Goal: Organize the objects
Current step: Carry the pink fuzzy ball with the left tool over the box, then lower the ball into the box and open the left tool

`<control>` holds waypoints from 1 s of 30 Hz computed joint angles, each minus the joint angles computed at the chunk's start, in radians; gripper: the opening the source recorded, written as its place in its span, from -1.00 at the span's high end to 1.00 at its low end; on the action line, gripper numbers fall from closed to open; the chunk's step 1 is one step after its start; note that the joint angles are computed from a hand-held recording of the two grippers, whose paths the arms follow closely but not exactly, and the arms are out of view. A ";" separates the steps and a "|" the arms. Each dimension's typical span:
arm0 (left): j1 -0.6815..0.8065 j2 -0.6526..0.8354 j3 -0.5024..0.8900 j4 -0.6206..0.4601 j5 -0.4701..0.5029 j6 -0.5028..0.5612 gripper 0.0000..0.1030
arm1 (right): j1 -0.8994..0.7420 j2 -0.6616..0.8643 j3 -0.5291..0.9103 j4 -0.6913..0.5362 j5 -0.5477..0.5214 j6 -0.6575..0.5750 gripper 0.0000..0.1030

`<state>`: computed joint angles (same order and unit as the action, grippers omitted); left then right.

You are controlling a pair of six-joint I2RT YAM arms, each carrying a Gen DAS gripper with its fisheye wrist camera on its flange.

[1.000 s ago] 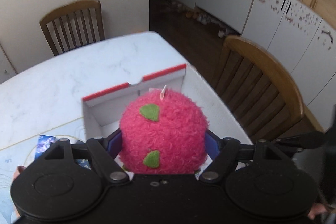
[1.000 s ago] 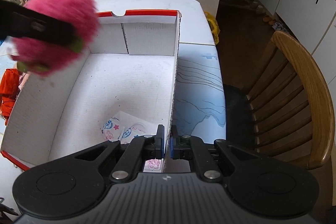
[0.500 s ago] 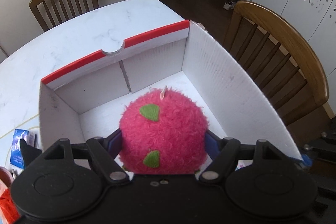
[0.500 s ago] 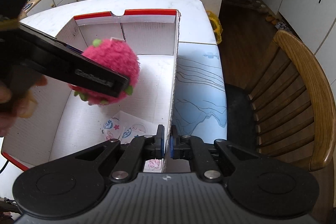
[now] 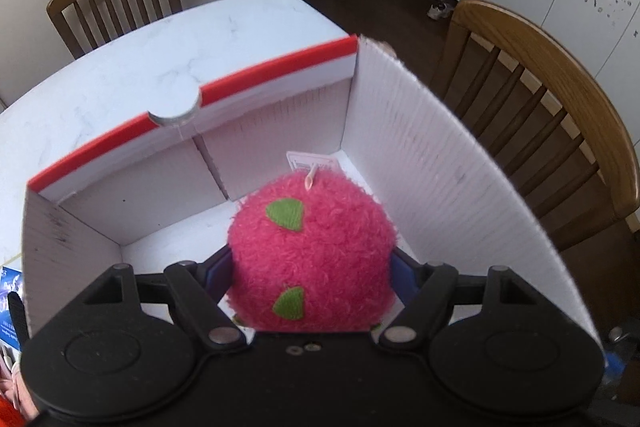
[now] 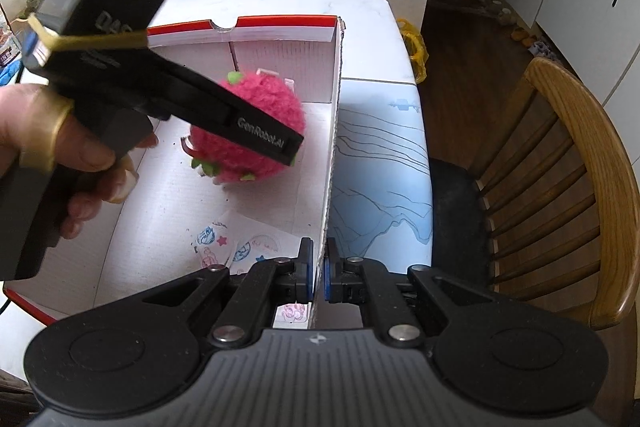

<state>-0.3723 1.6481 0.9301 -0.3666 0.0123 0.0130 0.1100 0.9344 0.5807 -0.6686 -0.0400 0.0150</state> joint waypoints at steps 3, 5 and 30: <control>0.000 -0.002 -0.013 0.017 0.000 0.007 -0.49 | -0.006 0.000 0.000 -0.002 -0.006 -0.004 0.91; 0.002 -0.007 -0.018 0.017 0.000 0.009 -0.51 | -0.004 0.002 0.001 -0.001 -0.003 -0.004 0.91; 0.099 -0.263 -0.089 -0.085 0.073 0.025 -0.89 | -0.020 0.019 0.001 0.011 -0.018 0.006 0.92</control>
